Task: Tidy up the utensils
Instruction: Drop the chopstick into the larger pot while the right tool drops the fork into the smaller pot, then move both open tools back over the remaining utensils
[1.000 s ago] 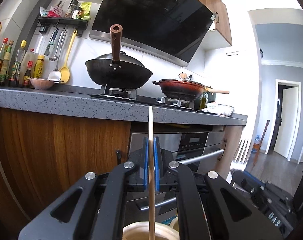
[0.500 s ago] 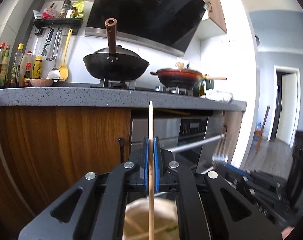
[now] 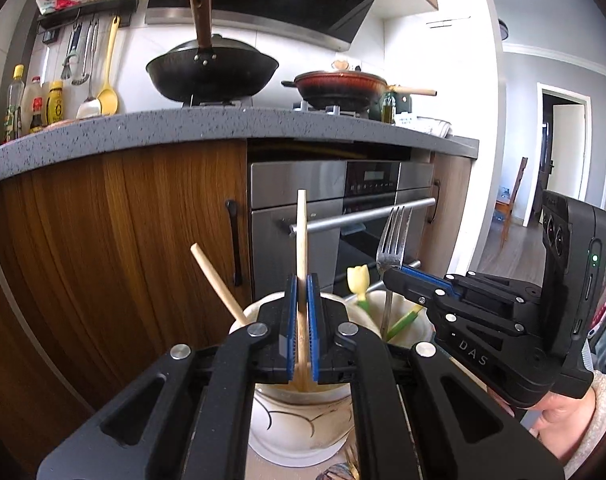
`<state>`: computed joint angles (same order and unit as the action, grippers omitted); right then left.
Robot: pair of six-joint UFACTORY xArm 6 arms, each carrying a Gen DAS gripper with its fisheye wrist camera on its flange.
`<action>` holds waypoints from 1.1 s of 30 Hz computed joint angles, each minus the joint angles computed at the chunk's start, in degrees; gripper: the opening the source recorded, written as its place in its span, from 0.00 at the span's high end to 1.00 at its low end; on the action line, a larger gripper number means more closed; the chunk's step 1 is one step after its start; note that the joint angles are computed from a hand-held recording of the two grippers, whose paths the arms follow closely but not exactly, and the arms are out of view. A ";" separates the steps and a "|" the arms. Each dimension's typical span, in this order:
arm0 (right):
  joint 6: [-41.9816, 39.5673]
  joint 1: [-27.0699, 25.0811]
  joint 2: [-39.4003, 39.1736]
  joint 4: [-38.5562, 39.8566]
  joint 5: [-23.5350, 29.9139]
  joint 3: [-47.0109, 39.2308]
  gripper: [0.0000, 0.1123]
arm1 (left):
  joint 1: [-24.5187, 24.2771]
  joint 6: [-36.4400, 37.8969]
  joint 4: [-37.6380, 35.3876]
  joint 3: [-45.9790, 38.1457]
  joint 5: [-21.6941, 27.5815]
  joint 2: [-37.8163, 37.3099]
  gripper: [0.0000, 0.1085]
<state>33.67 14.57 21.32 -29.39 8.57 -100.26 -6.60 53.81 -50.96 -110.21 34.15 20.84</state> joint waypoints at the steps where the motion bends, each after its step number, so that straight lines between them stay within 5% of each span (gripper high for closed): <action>1: 0.19 0.09 0.07 -0.35 0.16 -0.01 0.98 | 0.10 -0.34 0.13 -0.18 0.29 0.13 0.96; 11: -1.78 0.17 0.30 2.18 0.65 -0.04 0.97 | 0.02 -2.90 3.49 -1.57 0.81 1.39 0.93; 16: -1.69 0.03 0.30 3.15 0.83 0.04 0.92 | 0.08 -3.64 2.97 -1.29 0.21 0.97 0.75; 24: 2.83 -0.28 -1.31 -1.28 -0.80 1.92 0.69 | 0.02 -1.85 1.48 3.19 -1.42 -2.95 0.65; 29: 9.67 -0.79 -5.73 -5.60 -2.46 7.05 0.63 | 0.61 -1.18 0.83 8.72 -2.69 -7.79 0.54; 33: 16.25 -1.03 -10.13 -11.05 -4.01 11.82 0.45 | 1.13 -0.42 1.03 14.73 -3.61 -12.57 0.42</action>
